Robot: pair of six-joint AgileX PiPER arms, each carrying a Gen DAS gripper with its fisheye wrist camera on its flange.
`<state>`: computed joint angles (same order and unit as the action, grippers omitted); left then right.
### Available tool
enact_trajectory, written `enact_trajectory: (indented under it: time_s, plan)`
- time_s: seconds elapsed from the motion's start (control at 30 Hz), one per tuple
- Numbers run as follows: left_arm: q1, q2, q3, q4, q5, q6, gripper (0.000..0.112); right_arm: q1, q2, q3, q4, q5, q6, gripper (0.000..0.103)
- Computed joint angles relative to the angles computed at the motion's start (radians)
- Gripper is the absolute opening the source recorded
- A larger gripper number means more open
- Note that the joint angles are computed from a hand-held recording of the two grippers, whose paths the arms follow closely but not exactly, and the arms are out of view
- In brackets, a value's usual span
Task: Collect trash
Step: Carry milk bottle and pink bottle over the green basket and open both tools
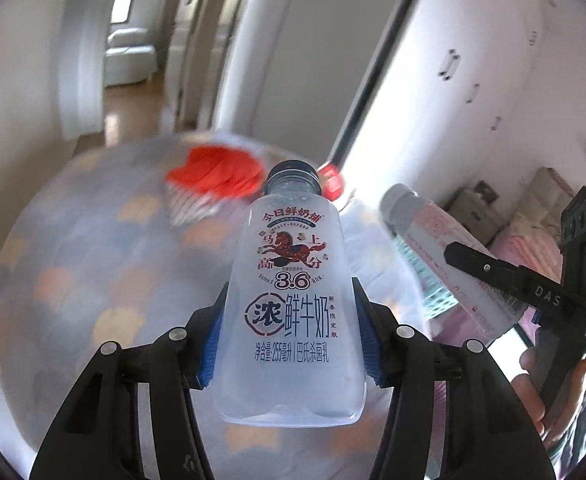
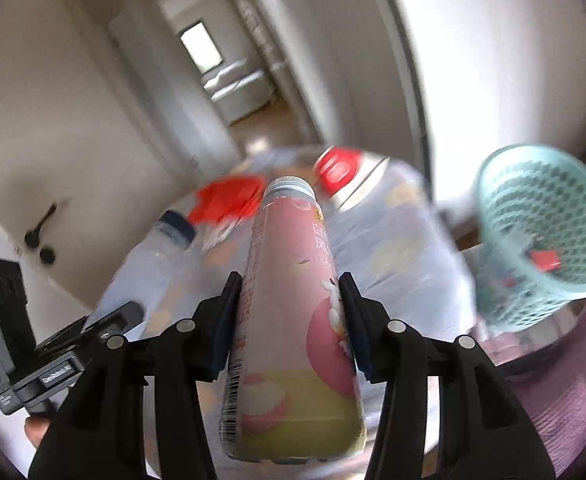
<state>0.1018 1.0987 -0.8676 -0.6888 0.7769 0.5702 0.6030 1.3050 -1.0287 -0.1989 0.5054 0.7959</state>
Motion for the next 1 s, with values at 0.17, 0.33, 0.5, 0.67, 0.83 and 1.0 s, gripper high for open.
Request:
enact_trajectory:
  time_s: [0.17, 0.33, 0.5, 0.67, 0.83, 1.0]
  plan:
    - [-0.116, 0.011, -0.084, 0.03, -0.012, -0.067, 0.053, -0.083, -0.124, 0.033, -0.096, 0.064, 0.09, 0.046]
    - [-0.258, 0.079, -0.183, 0.074, -0.044, -0.137, 0.053, -0.23, -0.209, 0.078, -0.008, 0.078, 0.009, 0.046]
    - [-0.384, 0.229, -0.332, 0.08, -0.07, -0.155, 0.053, -0.451, -0.218, 0.072, 0.185, 0.087, -0.203, 0.046]
    - [-0.512, 0.441, -0.546, 0.122, -0.079, -0.211, 0.053, -0.682, -0.14, 0.048, 0.389, 0.084, -0.432, 0.046]
    - [-0.607, 0.731, -0.853, 0.138, -0.005, -0.269, 0.053, -0.794, -0.053, 0.034, 0.406, 0.066, -0.481, 0.046]
    - [-0.671, 0.994, -1.138, 0.194, 0.083, -0.366, 0.053, -0.865, 0.051, 0.006, 0.447, 0.042, -0.54, 0.046]
